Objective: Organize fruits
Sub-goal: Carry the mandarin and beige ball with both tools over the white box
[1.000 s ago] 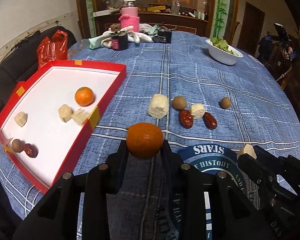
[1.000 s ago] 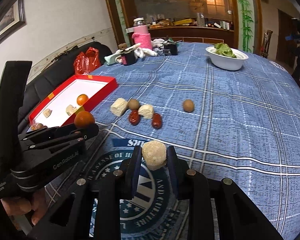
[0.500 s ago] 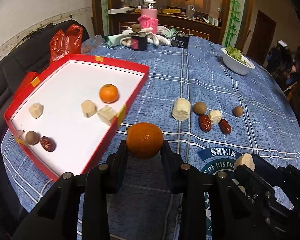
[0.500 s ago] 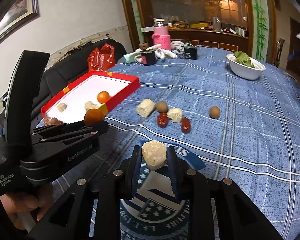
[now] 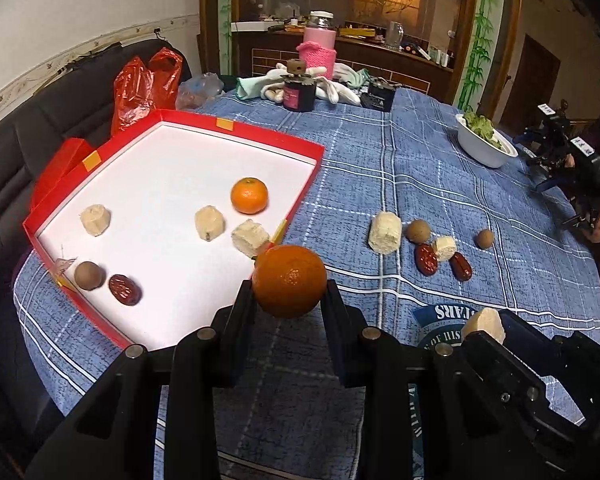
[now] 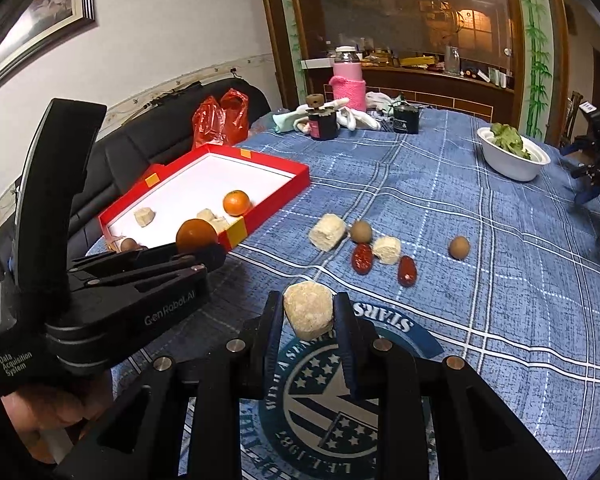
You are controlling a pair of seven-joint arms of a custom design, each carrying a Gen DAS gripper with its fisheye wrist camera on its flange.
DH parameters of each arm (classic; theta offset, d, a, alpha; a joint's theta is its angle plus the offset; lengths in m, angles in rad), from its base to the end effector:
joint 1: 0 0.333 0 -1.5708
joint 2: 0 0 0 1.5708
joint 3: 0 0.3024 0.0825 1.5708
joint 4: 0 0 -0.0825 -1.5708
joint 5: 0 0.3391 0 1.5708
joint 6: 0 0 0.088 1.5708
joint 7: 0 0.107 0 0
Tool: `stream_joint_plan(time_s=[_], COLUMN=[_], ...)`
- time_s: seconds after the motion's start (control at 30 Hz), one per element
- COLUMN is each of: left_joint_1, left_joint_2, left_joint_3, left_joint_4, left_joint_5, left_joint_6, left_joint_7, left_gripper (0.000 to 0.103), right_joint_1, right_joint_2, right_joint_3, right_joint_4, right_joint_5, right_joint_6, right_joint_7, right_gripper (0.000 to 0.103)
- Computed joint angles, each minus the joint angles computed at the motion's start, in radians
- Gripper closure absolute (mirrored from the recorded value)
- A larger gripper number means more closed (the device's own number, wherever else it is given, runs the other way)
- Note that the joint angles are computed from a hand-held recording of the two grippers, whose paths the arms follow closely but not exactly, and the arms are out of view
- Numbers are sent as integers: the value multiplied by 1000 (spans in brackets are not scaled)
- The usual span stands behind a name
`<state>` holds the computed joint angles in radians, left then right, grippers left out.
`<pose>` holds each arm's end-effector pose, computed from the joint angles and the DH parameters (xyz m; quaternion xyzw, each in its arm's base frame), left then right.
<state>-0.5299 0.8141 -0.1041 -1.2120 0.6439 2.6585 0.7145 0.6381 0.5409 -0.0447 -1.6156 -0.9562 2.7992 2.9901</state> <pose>0.6095 -0.4356 0.3694 -0.5915 0.7213 -0.2929 0.2098 0.5375 0.4154 0.3810 -0.6479 0.6464 -0.2244 0.3347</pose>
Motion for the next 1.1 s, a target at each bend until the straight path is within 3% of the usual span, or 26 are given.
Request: stream_joint_plan(time_s=[0.6,0.83,1.1], left_joint_1=[24,43,66], left_joint_2=[-44,-41,-35], left_joint_3=[47,52,58], left_joint_4=[-32,-20,-4], left_joint_5=[59,71,72], left_joint_6=[-17,-40,-59], left_joint_7=[-118,-144,-167], left_gripper=[72,72,72], right_joint_1=[15,4,3], right_joint_2=[62,145,314], right_joint_3=[-12,12,47], right_joint_4=[128,275,553], right_joint_5=[24,118,300], right_joint_6=[6,-10,-74], right_joint_7=[-66,-208,-463], right_gripper=[77,77,77])
